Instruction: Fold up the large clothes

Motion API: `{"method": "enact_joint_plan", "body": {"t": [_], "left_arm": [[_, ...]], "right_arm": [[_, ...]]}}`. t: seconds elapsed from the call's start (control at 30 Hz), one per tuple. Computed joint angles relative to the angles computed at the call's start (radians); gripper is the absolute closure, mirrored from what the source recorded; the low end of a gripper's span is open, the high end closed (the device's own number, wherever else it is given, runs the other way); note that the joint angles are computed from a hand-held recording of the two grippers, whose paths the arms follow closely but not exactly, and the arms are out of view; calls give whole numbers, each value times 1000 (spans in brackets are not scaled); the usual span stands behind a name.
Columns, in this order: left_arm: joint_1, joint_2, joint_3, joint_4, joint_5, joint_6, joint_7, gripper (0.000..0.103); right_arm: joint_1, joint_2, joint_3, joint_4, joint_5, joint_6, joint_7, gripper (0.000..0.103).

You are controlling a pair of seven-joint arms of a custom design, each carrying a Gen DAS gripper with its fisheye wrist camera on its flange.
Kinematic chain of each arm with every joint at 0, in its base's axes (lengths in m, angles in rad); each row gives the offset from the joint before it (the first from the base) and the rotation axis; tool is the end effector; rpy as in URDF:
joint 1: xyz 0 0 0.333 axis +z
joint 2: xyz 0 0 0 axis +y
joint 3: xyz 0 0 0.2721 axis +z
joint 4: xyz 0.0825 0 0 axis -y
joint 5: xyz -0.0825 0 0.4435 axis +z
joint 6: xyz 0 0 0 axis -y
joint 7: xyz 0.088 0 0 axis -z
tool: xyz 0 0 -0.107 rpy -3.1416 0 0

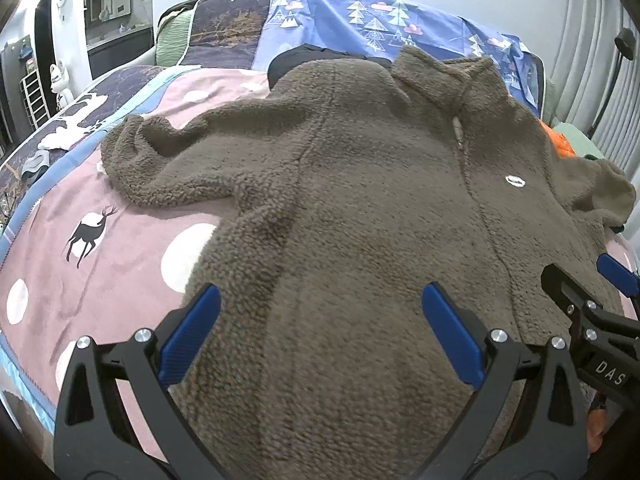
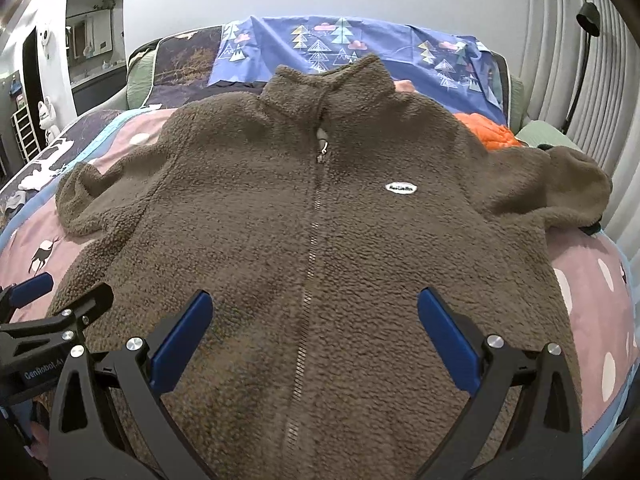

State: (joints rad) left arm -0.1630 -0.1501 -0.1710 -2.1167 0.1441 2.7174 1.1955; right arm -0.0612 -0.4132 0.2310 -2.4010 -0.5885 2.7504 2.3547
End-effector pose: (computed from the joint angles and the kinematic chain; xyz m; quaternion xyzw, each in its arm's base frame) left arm 0.5825 -0.2109 0.4994 -0.6320 0.6812 -0.3041 0.2099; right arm 0.5299 0.1172 0.4803 -0.5980 0.6833 -0.3369 0.2490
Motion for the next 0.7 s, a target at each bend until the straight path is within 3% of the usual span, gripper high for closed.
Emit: {"method": "enact_joint_plan", "body": {"t": [0.2, 0.7], "left_arm": [[12, 31, 12, 28, -19, 7, 18, 2], [83, 111, 36, 116, 19, -18, -37, 2]], "right_arm": [[12, 65, -3, 65, -32, -24, 9, 1], [132, 233, -83, 230, -69, -53, -39, 1]]}}
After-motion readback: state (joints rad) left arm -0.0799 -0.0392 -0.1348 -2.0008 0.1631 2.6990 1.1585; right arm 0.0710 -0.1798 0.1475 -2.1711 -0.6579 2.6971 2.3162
